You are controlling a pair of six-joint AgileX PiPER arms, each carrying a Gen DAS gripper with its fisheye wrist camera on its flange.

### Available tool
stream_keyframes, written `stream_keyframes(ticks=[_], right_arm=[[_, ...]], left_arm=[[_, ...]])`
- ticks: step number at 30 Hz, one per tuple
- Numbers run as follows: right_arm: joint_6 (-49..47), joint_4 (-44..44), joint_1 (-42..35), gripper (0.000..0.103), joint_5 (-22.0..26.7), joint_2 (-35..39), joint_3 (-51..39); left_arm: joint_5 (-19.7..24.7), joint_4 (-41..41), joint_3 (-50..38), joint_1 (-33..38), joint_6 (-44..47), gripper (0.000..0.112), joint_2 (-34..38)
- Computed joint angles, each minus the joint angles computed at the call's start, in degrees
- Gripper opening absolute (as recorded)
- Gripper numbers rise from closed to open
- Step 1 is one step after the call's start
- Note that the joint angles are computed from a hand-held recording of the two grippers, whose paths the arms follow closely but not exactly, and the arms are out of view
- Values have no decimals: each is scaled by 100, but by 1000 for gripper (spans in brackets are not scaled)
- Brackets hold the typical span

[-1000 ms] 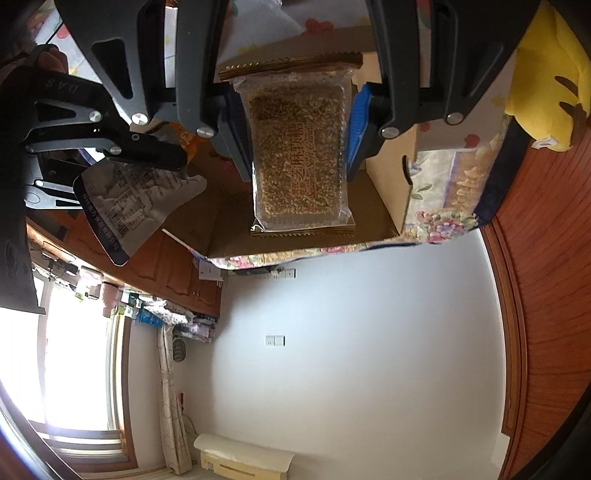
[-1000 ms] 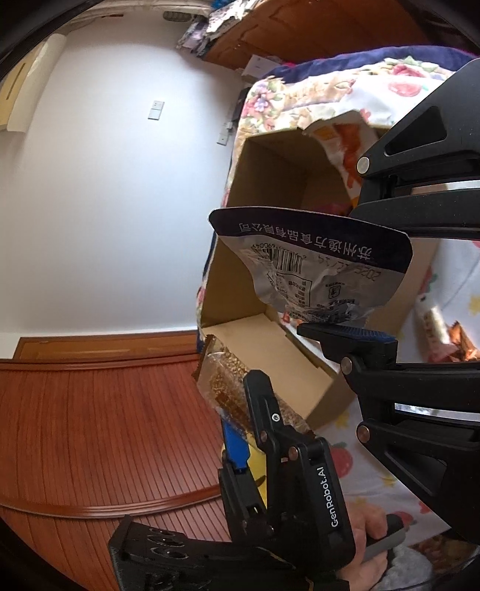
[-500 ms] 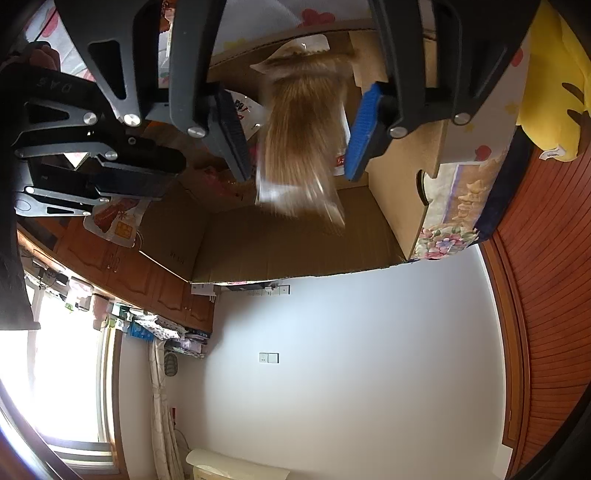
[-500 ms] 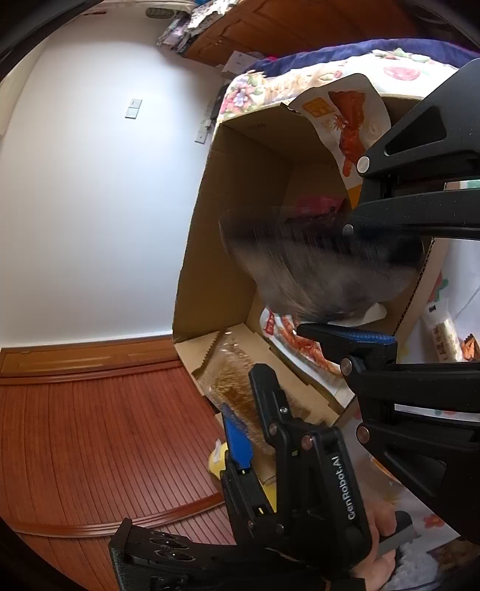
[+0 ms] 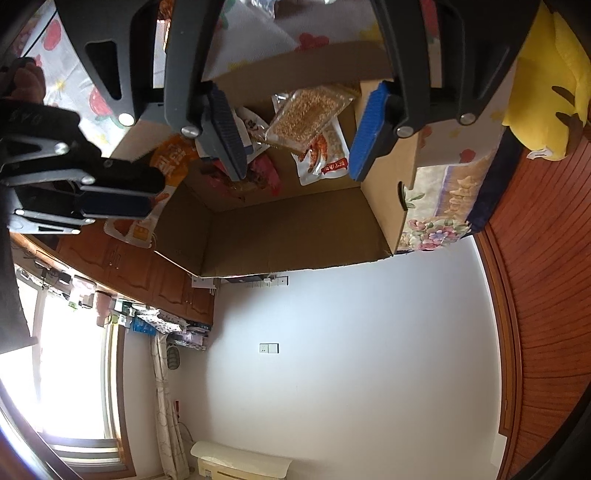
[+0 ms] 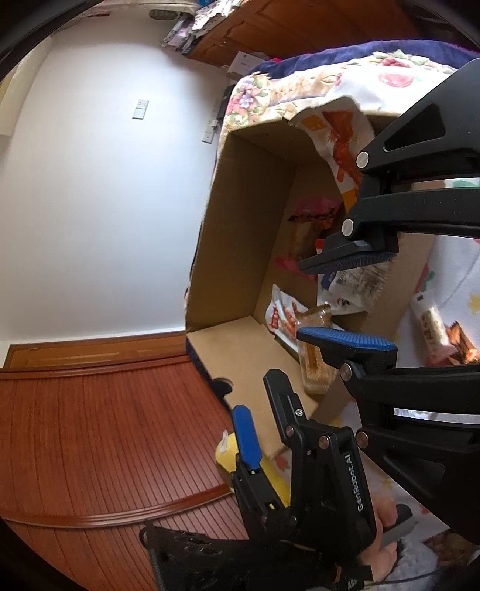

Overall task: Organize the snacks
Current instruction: 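Open both tools to drop the packs into the box, then move both tools back to the remaining snacks on the table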

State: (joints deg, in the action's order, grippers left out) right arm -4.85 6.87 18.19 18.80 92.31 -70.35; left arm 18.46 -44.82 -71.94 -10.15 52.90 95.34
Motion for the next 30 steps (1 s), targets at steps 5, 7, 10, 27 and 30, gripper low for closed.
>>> stream_keyframes(ticks=[5,7,10,27,30], right_arm=[[713,-707,199,29,120,-508,266],[948,-928,259,30,195,-704,353],[1428,-1366,387,31,282,-1006,534],[3306,-2715,1034,34,466,-1844,1737],[3431,-2763,1089,35,445,-1845,1831]], left_arm=[[13,270,244,-5,-218,59,-359],[27,354,397,4,-251,59,-551],[19,285,637,30,-159,60,-775],[-162,-773,2059,303,1131,60,-1361],[-189,-996,2202,359,1371,60,-1327]])
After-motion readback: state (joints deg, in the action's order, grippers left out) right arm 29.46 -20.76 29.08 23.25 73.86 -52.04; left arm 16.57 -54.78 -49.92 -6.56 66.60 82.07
